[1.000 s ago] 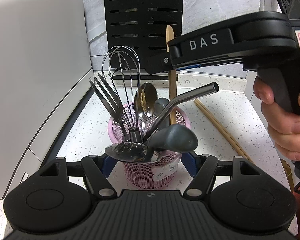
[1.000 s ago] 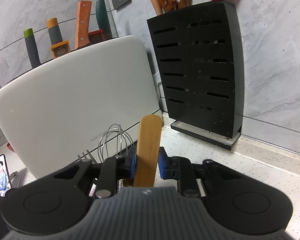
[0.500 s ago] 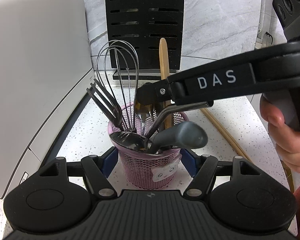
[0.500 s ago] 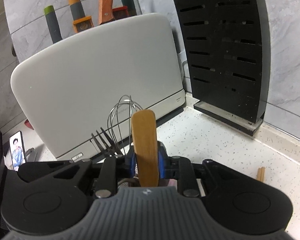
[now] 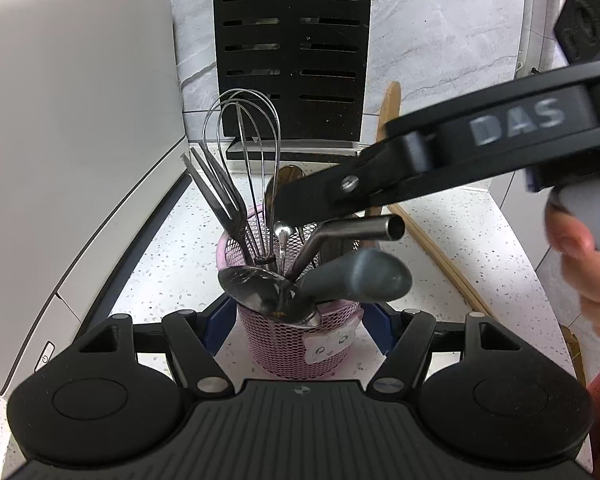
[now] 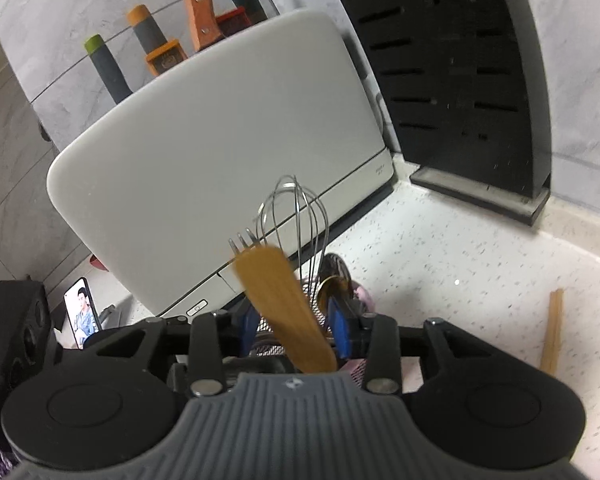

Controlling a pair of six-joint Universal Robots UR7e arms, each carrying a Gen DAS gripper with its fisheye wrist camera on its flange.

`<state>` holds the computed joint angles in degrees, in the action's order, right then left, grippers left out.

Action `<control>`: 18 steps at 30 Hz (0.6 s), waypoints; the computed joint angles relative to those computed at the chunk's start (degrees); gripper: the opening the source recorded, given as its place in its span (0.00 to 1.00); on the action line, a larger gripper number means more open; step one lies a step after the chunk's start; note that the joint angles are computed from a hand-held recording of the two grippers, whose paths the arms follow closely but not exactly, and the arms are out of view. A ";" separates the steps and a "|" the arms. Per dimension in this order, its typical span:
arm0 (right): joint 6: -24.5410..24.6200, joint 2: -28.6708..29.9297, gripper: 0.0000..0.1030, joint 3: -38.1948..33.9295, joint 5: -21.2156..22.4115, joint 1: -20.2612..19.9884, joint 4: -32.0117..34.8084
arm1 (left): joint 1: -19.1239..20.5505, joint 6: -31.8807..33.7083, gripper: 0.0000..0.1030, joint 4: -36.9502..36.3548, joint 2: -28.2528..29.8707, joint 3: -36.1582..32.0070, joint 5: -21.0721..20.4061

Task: Organize utensils
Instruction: 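Carry the wooden spatula over the pink cup, lower it in, open right tool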

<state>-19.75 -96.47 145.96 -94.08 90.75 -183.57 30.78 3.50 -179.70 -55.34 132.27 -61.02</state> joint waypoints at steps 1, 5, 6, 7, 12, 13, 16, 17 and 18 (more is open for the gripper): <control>-0.22 -0.08 0.48 0.22 -0.99 0.71 -0.89 | 0.02 0.02 0.77 -0.01 -0.02 0.02 0.00; -2.36 0.23 0.57 1.11 -7.72 4.75 -5.40 | 0.12 -0.04 0.77 0.16 -0.09 -0.05 -0.10; -2.52 -0.12 0.58 1.32 -8.70 5.40 -6.04 | 0.14 -0.11 0.77 0.29 -0.13 -0.08 -0.08; -2.77 -0.68 0.59 1.49 -9.04 5.84 -6.30 | 0.12 -0.23 0.77 0.43 -0.15 -0.12 -0.04; -3.24 -4.75 0.64 1.89 -8.39 6.05 -6.80 | 0.12 -0.30 0.76 0.65 -0.12 -0.27 0.02; -2.88 -5.81 0.64 1.84 -8.16 5.63 -6.36 | 0.11 -0.35 0.76 0.65 -0.12 -0.25 0.01; -0.47 -7.46 0.64 1.06 -11.02 5.25 -5.20 | 0.12 -0.34 0.76 0.67 -0.01 -0.38 0.09; 0.84 -7.87 0.63 0.62 -12.33 4.82 -4.25 | 0.12 -0.37 0.76 0.69 0.01 -0.41 0.09; 2.08 -7.94 0.63 0.17 -13.57 4.38 -3.34 | 0.10 -0.40 0.76 0.70 0.02 -0.42 0.08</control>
